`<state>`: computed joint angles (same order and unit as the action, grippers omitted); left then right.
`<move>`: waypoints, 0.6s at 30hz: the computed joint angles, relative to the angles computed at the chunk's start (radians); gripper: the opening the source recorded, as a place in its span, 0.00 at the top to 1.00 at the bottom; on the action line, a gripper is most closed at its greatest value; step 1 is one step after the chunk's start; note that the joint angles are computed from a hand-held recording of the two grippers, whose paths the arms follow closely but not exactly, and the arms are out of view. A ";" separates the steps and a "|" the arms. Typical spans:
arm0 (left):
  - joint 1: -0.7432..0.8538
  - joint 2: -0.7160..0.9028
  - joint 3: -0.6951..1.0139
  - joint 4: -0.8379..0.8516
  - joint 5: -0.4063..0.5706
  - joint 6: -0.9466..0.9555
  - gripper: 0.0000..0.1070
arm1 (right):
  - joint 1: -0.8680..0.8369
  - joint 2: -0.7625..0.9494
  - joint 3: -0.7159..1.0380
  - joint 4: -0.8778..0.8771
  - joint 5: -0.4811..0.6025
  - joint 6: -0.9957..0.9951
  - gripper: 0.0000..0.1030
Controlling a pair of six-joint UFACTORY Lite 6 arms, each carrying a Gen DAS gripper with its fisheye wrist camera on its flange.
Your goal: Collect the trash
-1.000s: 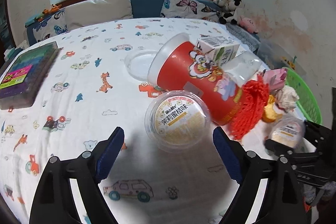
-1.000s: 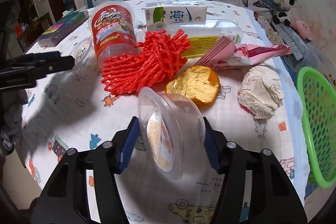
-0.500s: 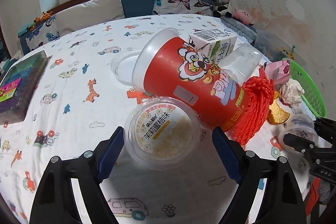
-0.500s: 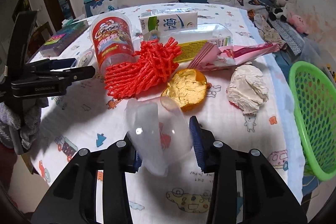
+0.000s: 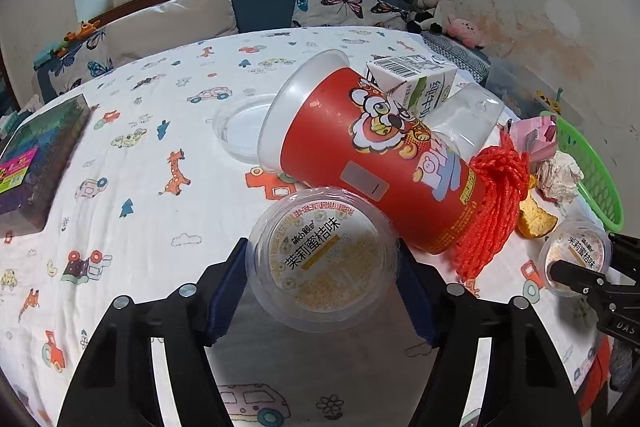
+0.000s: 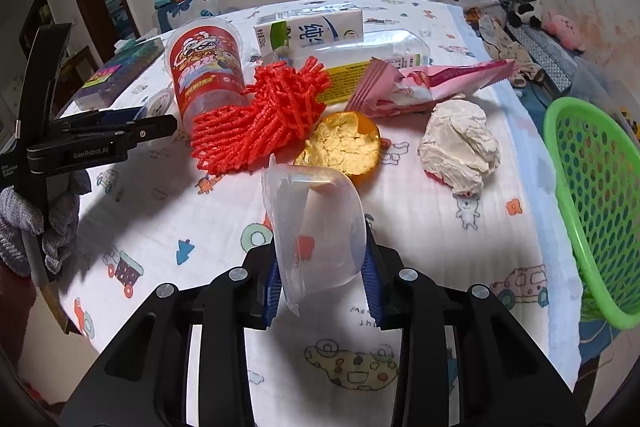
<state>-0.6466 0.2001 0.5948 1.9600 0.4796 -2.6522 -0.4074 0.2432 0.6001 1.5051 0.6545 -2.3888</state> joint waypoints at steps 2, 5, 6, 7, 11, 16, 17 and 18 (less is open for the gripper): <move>-0.011 0.000 -0.001 -0.015 0.009 0.012 0.37 | -0.015 0.002 0.007 -0.026 0.015 0.028 0.65; -0.024 -0.005 -0.006 -0.032 0.022 0.015 0.37 | -0.030 -0.013 0.006 -0.035 0.028 0.037 0.57; -0.030 -0.009 -0.009 -0.041 0.026 0.018 0.37 | -0.038 -0.020 0.006 -0.040 0.037 0.042 0.51; -0.034 -0.016 -0.014 -0.044 0.029 0.017 0.37 | -0.046 -0.025 0.007 -0.048 0.046 0.047 0.47; -0.062 -0.069 -0.045 -0.098 0.048 0.049 0.37 | -0.072 -0.039 0.030 -0.104 0.089 0.115 0.44; -0.082 -0.146 -0.086 -0.154 0.066 0.083 0.37 | -0.051 -0.074 0.061 -0.128 0.120 0.195 0.44; -0.088 -0.162 -0.093 -0.172 0.072 0.098 0.37 | -0.038 -0.081 0.062 -0.119 0.114 0.198 0.44; -0.093 -0.175 -0.098 -0.189 0.077 0.114 0.37 | -0.018 -0.086 0.068 -0.113 0.108 0.207 0.44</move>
<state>-0.7393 0.0255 0.4966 1.7712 0.5569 -2.5387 -0.4254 0.1572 0.6681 1.3923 0.7627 -2.1818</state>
